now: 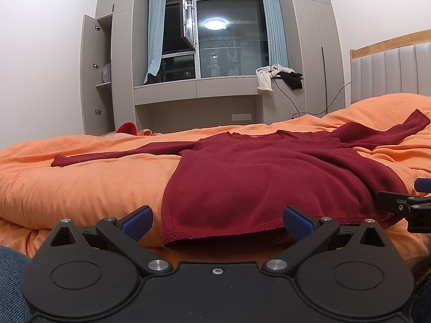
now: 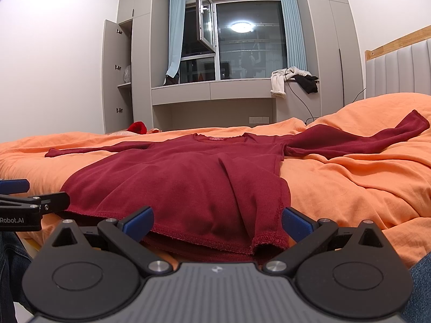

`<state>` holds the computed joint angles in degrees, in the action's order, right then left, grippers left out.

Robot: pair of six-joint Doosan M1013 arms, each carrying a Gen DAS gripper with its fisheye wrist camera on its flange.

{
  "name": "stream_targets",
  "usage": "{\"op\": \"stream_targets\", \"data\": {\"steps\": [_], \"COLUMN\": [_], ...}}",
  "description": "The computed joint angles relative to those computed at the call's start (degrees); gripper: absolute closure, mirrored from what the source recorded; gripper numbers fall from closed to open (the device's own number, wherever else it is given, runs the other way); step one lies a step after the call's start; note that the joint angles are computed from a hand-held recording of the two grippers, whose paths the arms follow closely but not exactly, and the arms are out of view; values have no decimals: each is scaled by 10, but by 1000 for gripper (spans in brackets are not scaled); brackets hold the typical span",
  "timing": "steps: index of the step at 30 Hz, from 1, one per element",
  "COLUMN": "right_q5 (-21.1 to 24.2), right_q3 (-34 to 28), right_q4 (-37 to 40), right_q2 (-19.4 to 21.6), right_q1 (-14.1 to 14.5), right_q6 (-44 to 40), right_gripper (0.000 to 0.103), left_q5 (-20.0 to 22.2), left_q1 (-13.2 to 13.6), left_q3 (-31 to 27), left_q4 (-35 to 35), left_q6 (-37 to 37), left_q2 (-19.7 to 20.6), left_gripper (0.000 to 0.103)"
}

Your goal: Fold small clothes

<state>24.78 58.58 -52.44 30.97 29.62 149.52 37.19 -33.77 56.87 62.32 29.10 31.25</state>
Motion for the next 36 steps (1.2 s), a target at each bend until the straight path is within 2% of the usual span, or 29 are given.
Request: {"op": "stream_targets", "data": {"steps": [22,36], "right_q5": [-3,24], "right_q3": [10,-9], "right_q4": [-9,47], "right_q2": [-1,3], "right_q1": [0,1], "right_q6": [13,-40], "right_gripper": [0,0], "left_q5": [1,6], "left_q1": [0,2], "left_q3": [-1,-6], "left_q4": [-3,-14], "left_q6": [2,10], "left_q2": [0,5], "left_gripper": [1,1]}}
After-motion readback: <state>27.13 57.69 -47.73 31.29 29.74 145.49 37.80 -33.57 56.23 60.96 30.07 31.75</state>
